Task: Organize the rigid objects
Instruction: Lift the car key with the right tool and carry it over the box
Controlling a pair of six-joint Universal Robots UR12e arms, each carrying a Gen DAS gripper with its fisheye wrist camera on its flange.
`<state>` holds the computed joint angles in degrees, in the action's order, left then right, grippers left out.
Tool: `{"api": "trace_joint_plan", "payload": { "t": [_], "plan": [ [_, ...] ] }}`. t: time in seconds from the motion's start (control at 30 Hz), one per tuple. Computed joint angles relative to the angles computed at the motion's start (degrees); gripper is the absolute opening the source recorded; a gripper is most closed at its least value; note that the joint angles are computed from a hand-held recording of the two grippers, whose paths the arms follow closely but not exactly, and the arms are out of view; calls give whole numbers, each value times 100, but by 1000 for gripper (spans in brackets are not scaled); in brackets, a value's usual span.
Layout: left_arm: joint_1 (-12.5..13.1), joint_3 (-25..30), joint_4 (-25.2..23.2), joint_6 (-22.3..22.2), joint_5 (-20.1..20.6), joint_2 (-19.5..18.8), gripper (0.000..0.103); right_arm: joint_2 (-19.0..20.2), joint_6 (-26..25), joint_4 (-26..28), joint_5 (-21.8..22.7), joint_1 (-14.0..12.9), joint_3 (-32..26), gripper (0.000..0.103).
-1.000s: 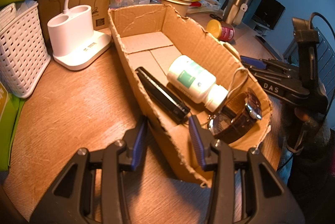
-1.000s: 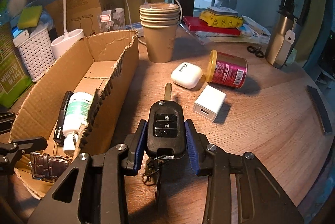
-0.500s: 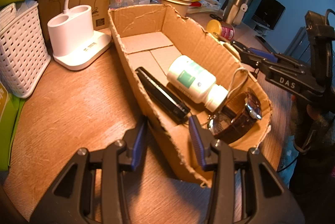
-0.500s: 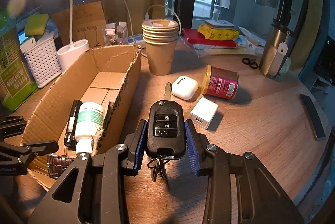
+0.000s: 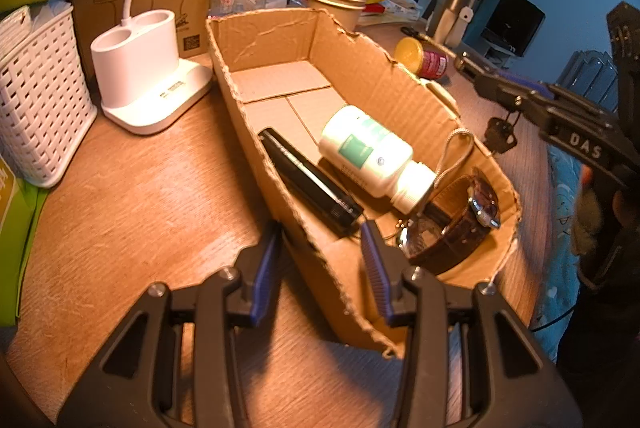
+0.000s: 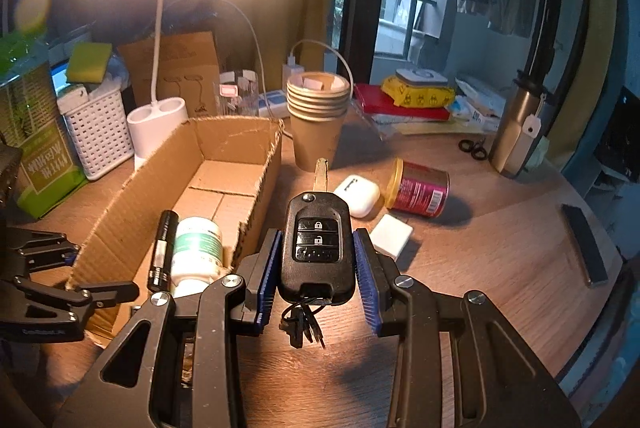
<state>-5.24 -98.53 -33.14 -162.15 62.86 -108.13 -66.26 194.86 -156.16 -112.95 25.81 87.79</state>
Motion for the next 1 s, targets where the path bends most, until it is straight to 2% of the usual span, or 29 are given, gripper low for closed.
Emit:
{"api": "trace_joint_plan", "payload": {
  "t": [0.37, 1.0],
  "plan": [
    [-1, 1, 1, -1, 0, -1, 43, 40, -212, -176, -134, 107, -131, 38],
    [0, 0, 3, 0, 1, -1, 43, 269, -756, -432, 130, 269, -569, 38]
  ]
}}
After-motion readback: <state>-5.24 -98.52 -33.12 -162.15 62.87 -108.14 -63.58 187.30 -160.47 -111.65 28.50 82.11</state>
